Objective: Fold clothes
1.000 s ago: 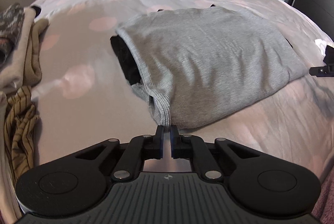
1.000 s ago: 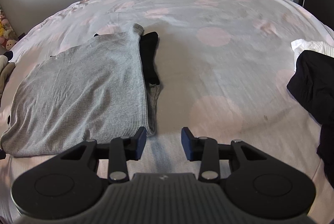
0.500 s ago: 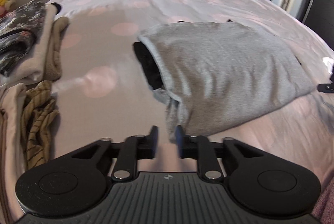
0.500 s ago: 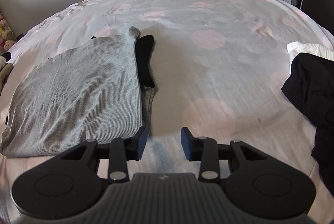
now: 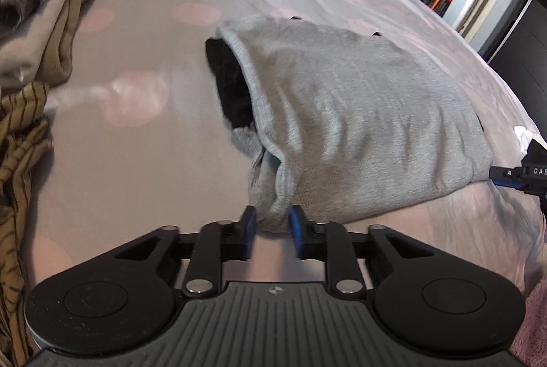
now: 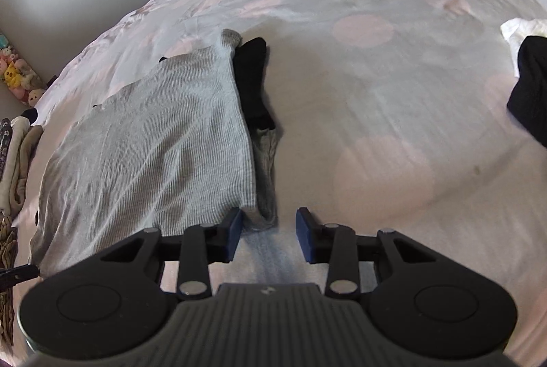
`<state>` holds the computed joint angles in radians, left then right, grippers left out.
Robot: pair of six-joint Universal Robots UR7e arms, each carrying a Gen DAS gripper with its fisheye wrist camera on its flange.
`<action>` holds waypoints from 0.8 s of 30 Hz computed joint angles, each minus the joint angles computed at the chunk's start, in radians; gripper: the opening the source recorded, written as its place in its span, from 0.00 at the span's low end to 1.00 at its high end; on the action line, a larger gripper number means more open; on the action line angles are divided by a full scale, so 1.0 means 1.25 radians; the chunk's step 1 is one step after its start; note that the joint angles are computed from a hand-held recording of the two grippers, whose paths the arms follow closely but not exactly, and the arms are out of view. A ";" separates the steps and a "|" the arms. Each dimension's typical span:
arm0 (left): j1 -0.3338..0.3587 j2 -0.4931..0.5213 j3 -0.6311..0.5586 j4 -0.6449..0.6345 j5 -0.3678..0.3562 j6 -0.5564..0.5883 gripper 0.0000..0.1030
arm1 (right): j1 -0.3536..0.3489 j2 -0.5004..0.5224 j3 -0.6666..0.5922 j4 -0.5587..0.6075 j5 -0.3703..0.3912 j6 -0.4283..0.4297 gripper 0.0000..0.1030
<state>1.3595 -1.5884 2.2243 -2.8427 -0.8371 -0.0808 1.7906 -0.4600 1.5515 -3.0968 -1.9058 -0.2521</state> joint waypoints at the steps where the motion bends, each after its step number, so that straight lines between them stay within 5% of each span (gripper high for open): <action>1: 0.005 -0.003 -0.001 0.002 -0.006 -0.015 0.10 | -0.002 0.000 0.000 0.004 0.008 0.002 0.16; 14: 0.010 -0.052 -0.007 0.146 -0.009 -0.200 0.07 | 0.007 -0.022 0.025 -0.012 -0.056 0.057 0.09; 16: 0.000 -0.064 0.005 0.128 0.008 -0.212 0.18 | 0.009 -0.023 0.025 -0.015 -0.082 0.078 0.15; 20: -0.015 -0.074 0.036 0.003 0.011 -0.186 0.48 | -0.015 -0.050 0.059 -0.056 -0.002 0.139 0.38; 24: -0.014 -0.047 0.030 -0.019 0.008 -0.174 0.49 | -0.012 -0.040 0.045 -0.034 0.021 0.132 0.42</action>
